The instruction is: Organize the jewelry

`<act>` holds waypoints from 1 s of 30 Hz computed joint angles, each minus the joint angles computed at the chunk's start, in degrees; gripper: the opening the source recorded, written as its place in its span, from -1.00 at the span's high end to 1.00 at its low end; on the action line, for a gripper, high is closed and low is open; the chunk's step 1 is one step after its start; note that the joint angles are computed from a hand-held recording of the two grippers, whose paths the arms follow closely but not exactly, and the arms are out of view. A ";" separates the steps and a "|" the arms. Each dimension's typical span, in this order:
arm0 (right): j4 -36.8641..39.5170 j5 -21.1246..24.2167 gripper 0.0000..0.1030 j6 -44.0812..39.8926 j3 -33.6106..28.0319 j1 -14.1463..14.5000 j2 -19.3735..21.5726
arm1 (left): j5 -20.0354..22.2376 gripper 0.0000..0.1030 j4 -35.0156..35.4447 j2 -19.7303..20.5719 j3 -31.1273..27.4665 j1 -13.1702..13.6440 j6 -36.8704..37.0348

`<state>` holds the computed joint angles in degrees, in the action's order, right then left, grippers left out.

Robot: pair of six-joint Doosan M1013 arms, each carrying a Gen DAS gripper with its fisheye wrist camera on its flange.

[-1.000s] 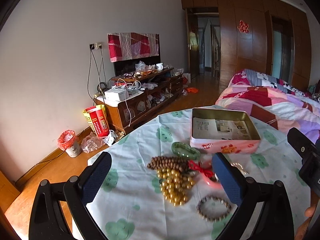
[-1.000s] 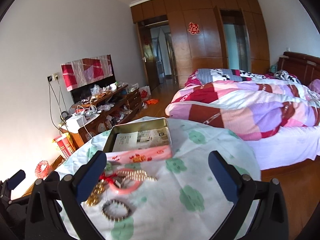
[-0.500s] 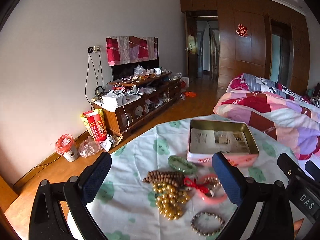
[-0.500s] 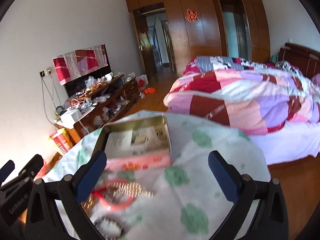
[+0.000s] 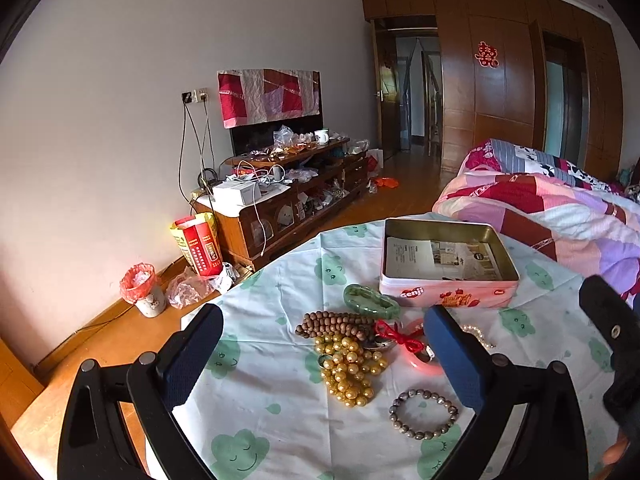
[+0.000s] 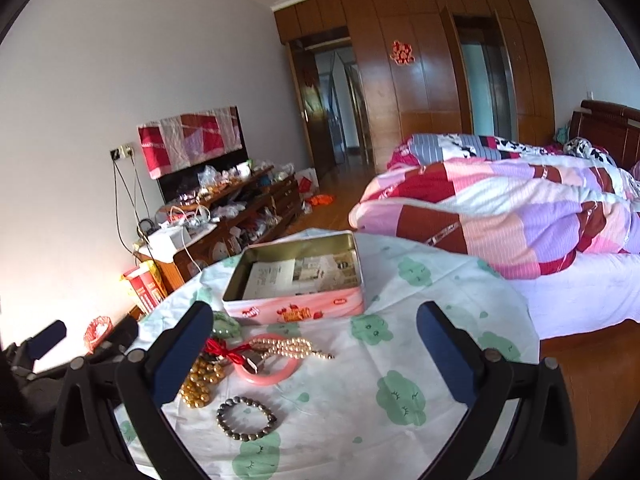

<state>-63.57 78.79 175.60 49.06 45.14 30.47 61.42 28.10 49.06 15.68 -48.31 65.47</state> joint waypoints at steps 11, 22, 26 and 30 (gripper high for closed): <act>4.82 -2.04 -1.00 -1.68 1.86 -1.74 0.25 | -1.38 -0.95 -2.72 -0.55 4.09 1.36 1.87; 14.31 -9.81 -0.98 -10.36 4.78 -3.19 -0.25 | -16.44 -0.95 -14.95 -9.26 22.50 4.26 11.77; 23.83 -12.82 -0.74 -18.44 3.25 -4.72 0.62 | -10.65 -0.95 -18.21 -7.36 19.49 4.86 13.70; 35.70 -13.41 -0.73 -27.72 0.57 -6.59 2.44 | -8.49 -0.95 -18.61 -6.30 17.79 5.20 12.79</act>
<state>-27.87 65.38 147.88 49.62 38.55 32.91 52.93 9.49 42.76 33.47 -43.11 78.26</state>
